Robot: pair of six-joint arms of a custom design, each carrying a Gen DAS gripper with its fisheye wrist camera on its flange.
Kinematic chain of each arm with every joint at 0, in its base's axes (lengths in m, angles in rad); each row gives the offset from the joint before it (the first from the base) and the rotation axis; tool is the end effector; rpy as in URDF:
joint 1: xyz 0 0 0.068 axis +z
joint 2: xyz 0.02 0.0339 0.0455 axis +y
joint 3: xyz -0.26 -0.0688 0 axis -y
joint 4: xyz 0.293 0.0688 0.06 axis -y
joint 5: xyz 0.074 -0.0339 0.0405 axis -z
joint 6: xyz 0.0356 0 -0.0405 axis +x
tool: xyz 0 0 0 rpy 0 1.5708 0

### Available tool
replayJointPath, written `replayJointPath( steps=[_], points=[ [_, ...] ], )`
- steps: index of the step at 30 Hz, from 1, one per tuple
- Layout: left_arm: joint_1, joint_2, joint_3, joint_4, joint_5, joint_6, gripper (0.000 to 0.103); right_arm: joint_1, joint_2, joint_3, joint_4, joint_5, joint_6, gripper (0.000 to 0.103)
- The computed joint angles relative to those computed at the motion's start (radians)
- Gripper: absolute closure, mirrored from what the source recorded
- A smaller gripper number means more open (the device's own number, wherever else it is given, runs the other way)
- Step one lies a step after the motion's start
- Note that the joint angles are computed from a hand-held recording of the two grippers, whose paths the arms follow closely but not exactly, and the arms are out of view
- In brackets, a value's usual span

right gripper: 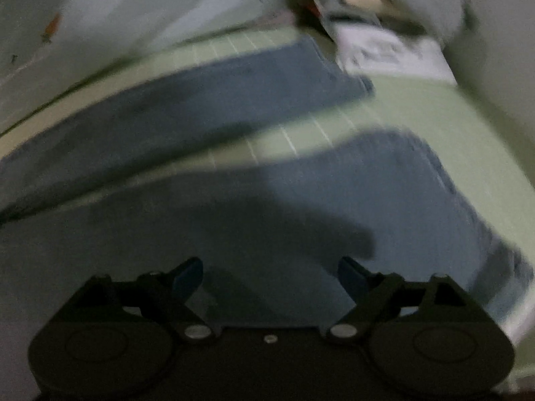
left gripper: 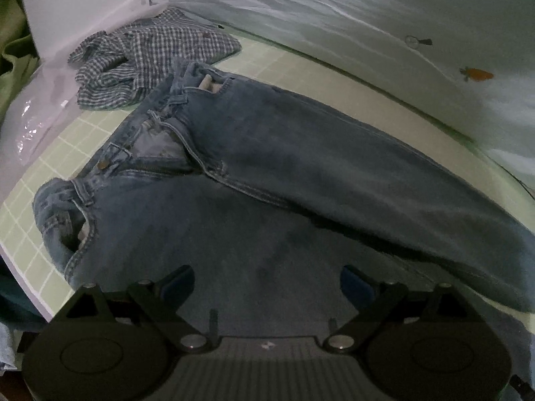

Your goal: Fold clothes

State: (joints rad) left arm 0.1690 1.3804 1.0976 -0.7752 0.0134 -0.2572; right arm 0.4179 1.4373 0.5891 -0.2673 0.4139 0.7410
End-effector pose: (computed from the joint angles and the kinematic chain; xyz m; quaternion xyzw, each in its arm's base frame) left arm 0.3182 0.0538 0.2492 -0.2029 0.9458 -0.0177 0.2531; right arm 0.2535 0.0969 0.0954 0.1991 0.9335 -0.0466 0.2944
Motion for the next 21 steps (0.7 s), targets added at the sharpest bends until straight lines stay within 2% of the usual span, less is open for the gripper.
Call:
replayJointPath(
  steps=[2,5,8,13,15,19,20,21],
  points=[
    [-0.004,-0.025,-0.018,-0.01,0.008,0.009,0.009,0.024,-0.04,-0.031,-0.045,0.028,0.033,0.008],
    [-0.009,-0.061,-0.052,-0.017,0.008,0.013,0.008,0.011,-0.171,-0.107,-0.078,0.022,0.069,0.008],
    [-0.01,-0.08,-0.078,-0.019,0.007,-0.003,0.008,-0.028,-0.385,-0.212,-0.122,0.055,0.133,0.0],
    [0.0,-0.125,-0.119,-0.023,0.004,-0.005,0.008,-0.156,-0.811,-0.367,-0.285,0.083,0.228,0.0],
    [0.009,-0.148,-0.133,-0.032,0.005,-0.002,0.008,-0.242,-0.865,-0.394,-0.297,0.048,0.208,0.0],
    [0.036,-0.18,-0.153,-0.046,0.014,-0.011,0.008,-0.362,-1.016,-0.471,-0.303,-0.096,0.184,0.0],
    [0.04,-0.188,-0.157,-0.049,0.013,-0.015,0.008,-0.394,-1.052,-0.493,-0.292,-0.147,0.197,0.0],
    [0.043,-0.197,-0.164,-0.048,0.01,-0.019,0.008,-0.393,-1.078,-0.513,-0.282,-0.153,0.23,0.0]
  ],
)
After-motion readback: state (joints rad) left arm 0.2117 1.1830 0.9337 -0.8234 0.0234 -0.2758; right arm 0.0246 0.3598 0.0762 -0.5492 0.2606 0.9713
